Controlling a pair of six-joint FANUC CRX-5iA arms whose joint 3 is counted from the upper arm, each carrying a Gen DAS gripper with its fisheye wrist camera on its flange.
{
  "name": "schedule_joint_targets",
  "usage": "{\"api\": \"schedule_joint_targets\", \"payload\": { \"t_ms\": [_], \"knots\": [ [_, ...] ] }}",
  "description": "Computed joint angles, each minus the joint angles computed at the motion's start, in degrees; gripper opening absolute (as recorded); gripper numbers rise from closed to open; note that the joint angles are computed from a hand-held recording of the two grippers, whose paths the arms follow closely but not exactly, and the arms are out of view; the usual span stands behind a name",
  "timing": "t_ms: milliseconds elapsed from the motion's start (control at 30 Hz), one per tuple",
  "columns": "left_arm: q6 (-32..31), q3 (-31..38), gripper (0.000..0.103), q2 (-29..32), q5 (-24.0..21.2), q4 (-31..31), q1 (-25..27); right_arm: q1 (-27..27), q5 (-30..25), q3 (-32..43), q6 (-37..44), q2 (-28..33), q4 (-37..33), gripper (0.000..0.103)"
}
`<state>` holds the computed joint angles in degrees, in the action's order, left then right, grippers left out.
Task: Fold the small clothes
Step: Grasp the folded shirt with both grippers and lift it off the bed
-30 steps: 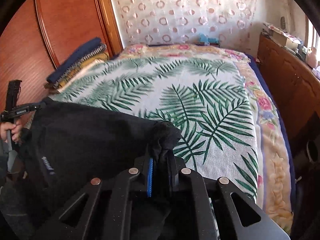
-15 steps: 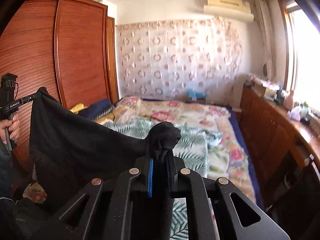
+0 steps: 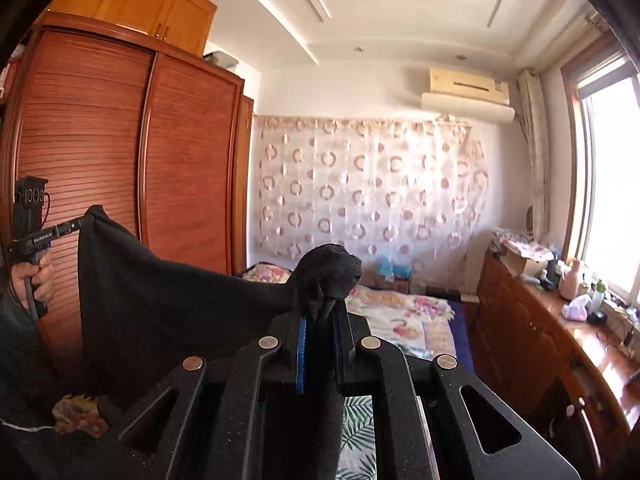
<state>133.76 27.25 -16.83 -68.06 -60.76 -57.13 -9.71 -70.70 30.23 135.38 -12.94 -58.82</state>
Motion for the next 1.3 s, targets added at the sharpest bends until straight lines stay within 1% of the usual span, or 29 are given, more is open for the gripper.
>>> {"api": "schedule_joint_targets", "payload": {
  "t_ms": [33,100,133,200,233,267,300,400,433,467,500,533,633,667,700,767,800,867,933,967,1033,1100,1167,1200,1300],
  "knots": [
    [-0.1,0.6,0.012,0.0,-0.5,-1.1,-1.1,-2.2,-1.0,-0.1,1.2,-0.1,-2.0,0.01],
    [-0.4,2.0,0.012,0.3,-1.7,-3.5,-3.3,-4.5,-1.9,1.0,1.9,0.0,-4.1,0.01],
    [-0.7,2.7,0.012,0.6,-2.0,-4.3,-3.7,-4.6,-1.4,0.7,2.3,-0.3,-4.2,0.01],
    [-1.3,4.3,0.012,1.0,-3.1,-6.4,-5.2,-4.0,0.7,-0.1,2.9,-1.0,-4.0,0.01],
    [-1.6,4.5,0.012,0.9,-3.1,-6.9,-5.1,-3.0,1.5,-2.4,4.1,-2.3,-3.6,0.01],
    [-2.0,5.4,0.012,1.3,-3.6,-7.9,-5.5,-2.8,2.2,-2.2,4.3,-2.6,-3.3,0.01],
    [-2.2,5.5,0.012,1.2,-3.5,-7.9,-5.1,-3.1,2.6,-3.7,5.0,-3.8,-3.2,0.01],
    [-1.9,5.1,0.012,1.3,-2.8,-7.6,-3.2,1.4,6.4,-7.2,5.7,-5.0,0.6,0.01],
    [-1.9,4.9,0.012,1.5,-2.3,-6.7,-1.4,2.8,7.4,-9.0,5.5,-6.5,2.3,0.01],
    [-1.9,4.2,0.012,1.5,-1.3,-5.1,1.1,5.7,9.7,-9.9,4.9,-6.5,5.8,0.01],
    [-1.6,3.2,0.012,1.4,-0.2,-3.7,3.4,7.0,10.7,-10.7,4.2,-6.6,8.0,0.01],
    [-1.4,2.3,0.012,1.5,1.2,-1.7,6.6,7.8,10.6,-9.6,2.9,-5.7,9.4,0.01],
    [-1.6,-0.1,0.012,3.0,5.3,6.2,16.9,15.0,14.4,-9.3,-1.9,-2.4,17.7,0.01],
    [-1.5,-1.1,0.012,3.5,6.4,8.0,19.4,17.6,16.1,-9.5,-3.6,-0.6,21.1,0.01],
    [-1.9,-2.2,0.012,4.5,7.6,10.5,23.0,19.6,17.1,-9.3,-5.3,1.3,23.8,0.01],
    [-2.1,-4.1,0.012,6.7,8.6,13.0,27.7,23.3,18.7,-8.5,-8.8,5.8,28.9,0.01],
    [-2.3,-5.6,0.012,8.0,9.6,15.4,30.7,25.0,19.9,-8.7,-10.9,8.1,31.8,0.01],
    [-3.0,-8.7,0.012,10.3,12.2,21.1,36.0,29.1,22.7,-9.5,-19.0,12.6,40.6,0.01],
    [-3.8,-9.5,0.012,13.1,13.0,23.5,38.1,30.3,23.2,-9.0,-22.7,16.8,42.3,0.01],
    [-4.3,-9.9,0.012,14.7,13.4,25.2,39.4,31.1,24.4,-9.4,-23.8,18.4,43.5,0.01],
    [-5.2,-9.3,0.012,18.1,13.1,27.3,41.0,32.5,25.3,-9.3,-27.5,21.5,46.7,0.01],
    [-4.9,-8.0,0.012,21.0,12.3,26.5,41.2,33.7,26.4,-8.9,-31.2,24.2,49.7,0.011],
    [-4.6,-7.0,0.012,22.6,12.1,27.1,41.9,35.3,28.2,-9.1,-34.7,25.8,54.2,0.011],
    [-4.2,-6.9,0.012,23.2,12.5,27.4,42.3,35.6,27.8,-8.0,-36.2,26.8,55.4,0.011],
    [-4.4,-5.2,0.012,23.9,12.0,26.9,42.1,36.8,24.4,-3.5,-40.8,29.5,57.4,0.011]
  ]
}}
